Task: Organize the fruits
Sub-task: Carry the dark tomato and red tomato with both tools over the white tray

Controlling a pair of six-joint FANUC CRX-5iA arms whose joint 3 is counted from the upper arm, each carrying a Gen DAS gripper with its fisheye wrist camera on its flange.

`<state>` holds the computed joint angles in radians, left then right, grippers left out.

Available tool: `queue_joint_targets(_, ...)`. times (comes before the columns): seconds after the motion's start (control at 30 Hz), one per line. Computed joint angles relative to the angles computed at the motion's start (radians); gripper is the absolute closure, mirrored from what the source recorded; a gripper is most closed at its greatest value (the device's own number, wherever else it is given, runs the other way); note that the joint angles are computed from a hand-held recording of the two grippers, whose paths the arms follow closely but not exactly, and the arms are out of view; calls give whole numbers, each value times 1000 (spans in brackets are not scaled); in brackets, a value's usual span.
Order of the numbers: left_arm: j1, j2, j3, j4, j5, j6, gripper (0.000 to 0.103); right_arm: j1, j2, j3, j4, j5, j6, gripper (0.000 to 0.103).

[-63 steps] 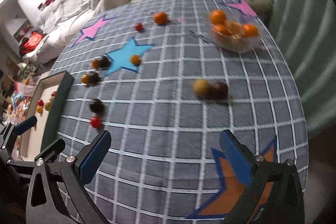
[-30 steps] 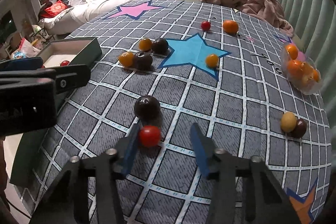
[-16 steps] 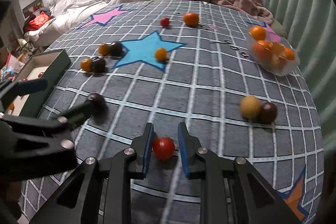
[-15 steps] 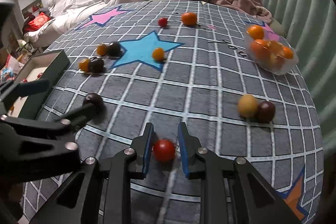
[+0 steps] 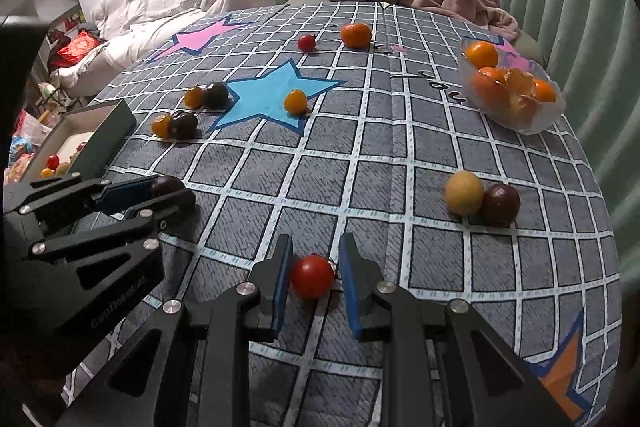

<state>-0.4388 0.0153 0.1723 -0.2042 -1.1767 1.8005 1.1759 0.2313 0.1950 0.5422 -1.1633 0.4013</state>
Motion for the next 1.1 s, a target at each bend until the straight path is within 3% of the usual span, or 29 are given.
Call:
queue_joint_targets(0.4, 48, -157, -168, 104, 9, -30, 76, 42, -63, -51, -32, 1, -41, 77)
queue_joint_targets(0.63, 56, -187, -193, 110, 2, -30, 76, 57, -60, -45, -11, -22, -37, 77)
queue_joint_targets(0.67, 54, -188, -193, 107, 2, -26, 76, 53, -53, -35, -18, -27, -26, 76)
queue_joint_targets(0.77, 49, -187, -192, 98, 0, -15, 76, 43, -32, -19, -5, -39, -33, 53)
queue_joint_targets(0.9, 54, -185, -191, 103, -1, -16, 76, 19, -6, 8, -23, -24, -10, 53)
queue_joint_targets(0.97, 53, -184, -189, 101, -2, -15, 76, 12, 12, 26, -21, -24, 4, 54)
queue_joint_targets(1.03, 54, -183, -189, 102, -2, -15, 76, 9, 27, 44, -20, -32, 20, 63)
queue_joint_targets(1.07, 54, -183, -189, 101, -2, -14, 76, 7, 30, 50, -24, -31, 26, 75)
queue_joint_targets(1.1, 54, -183, -189, 102, -2, -15, 76, 4, 27, 52, -36, -22, 26, 80)
